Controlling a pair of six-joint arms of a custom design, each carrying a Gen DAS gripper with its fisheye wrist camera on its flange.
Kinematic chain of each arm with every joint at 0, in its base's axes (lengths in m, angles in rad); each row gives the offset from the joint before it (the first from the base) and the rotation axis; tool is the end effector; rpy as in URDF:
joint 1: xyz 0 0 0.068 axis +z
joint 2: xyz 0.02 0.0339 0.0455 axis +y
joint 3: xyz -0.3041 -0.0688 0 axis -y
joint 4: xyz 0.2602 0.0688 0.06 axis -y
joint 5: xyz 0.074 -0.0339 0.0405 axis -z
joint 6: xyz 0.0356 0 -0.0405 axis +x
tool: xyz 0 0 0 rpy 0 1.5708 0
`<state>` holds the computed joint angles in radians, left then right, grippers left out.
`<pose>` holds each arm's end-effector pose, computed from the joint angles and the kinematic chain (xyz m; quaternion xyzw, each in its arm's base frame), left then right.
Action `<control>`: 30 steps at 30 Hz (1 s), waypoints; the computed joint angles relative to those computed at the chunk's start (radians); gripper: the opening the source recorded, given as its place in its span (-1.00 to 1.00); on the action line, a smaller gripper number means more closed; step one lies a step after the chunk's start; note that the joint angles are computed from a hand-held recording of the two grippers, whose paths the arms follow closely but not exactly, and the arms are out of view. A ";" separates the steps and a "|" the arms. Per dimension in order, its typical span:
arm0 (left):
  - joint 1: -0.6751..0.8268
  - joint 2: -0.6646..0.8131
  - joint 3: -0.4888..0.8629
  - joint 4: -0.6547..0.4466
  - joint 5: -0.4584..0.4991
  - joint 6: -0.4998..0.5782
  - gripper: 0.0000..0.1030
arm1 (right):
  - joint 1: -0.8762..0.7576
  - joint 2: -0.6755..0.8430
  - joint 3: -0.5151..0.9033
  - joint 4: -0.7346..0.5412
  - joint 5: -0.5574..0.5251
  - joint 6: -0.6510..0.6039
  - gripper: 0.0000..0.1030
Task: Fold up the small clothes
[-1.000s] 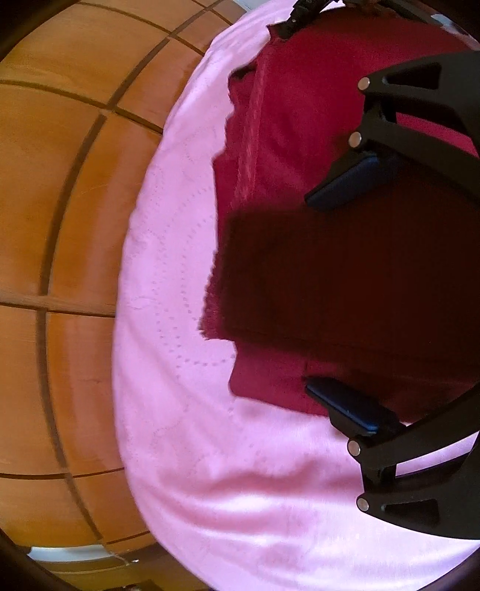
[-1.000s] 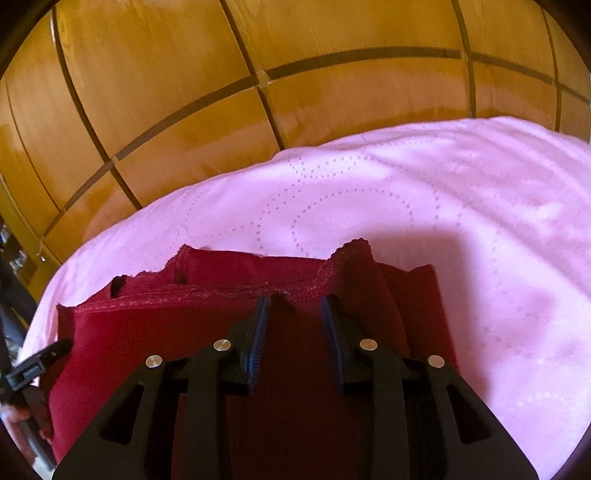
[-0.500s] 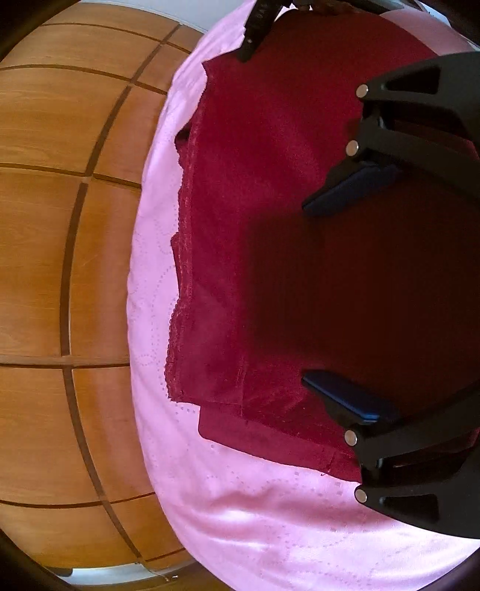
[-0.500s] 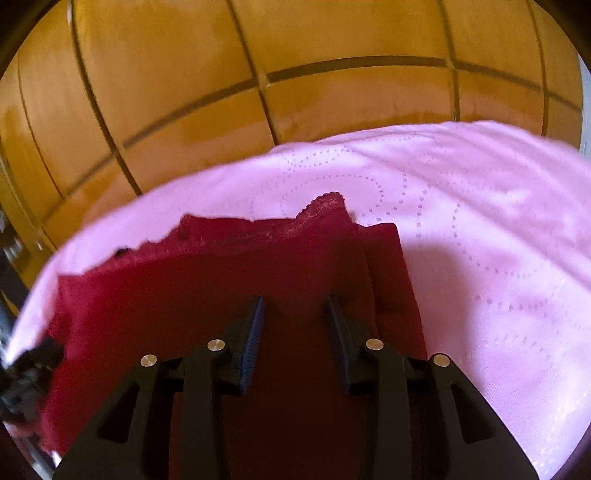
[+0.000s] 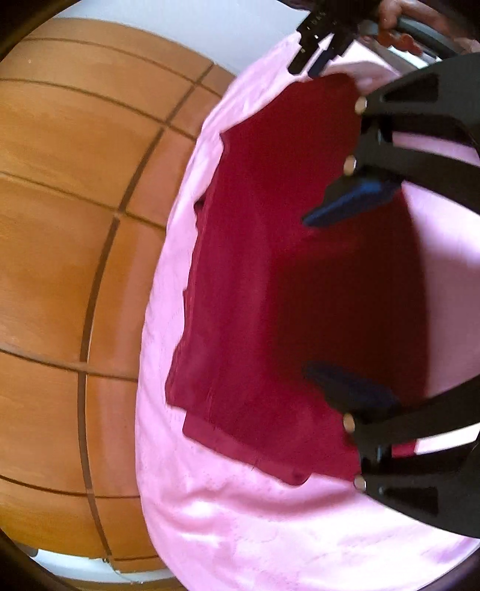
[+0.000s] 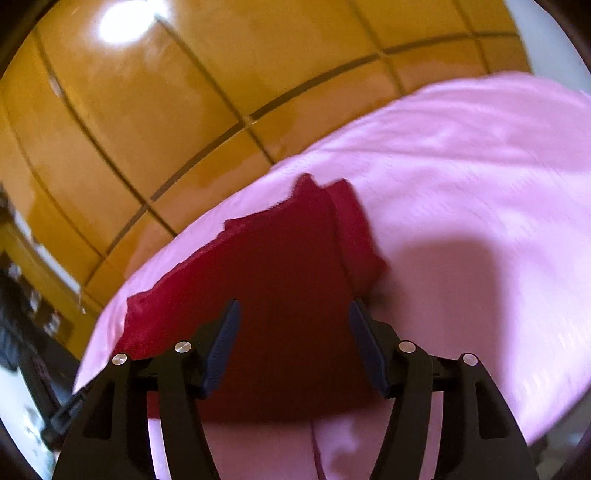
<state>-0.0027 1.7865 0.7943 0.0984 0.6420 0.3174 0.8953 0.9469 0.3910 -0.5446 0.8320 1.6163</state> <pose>0.3418 -0.0222 0.1456 0.2461 0.8669 -0.2446 0.3579 0.1077 0.0923 0.1866 0.4019 0.7992 0.0809 0.4397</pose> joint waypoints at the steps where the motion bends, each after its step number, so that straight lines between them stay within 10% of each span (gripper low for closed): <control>1: -0.006 -0.013 -0.016 -0.004 0.013 0.006 0.13 | 0.049 -0.005 0.004 -0.060 0.017 0.097 0.17; 8: -0.087 -0.007 -0.039 -0.008 0.054 0.028 -0.39 | 0.320 0.012 -0.010 -0.224 0.050 0.554 0.17; 30: -0.122 0.075 -0.036 0.038 0.004 0.018 -0.46 | -0.238 -0.012 -0.227 0.578 -0.194 -0.068 0.17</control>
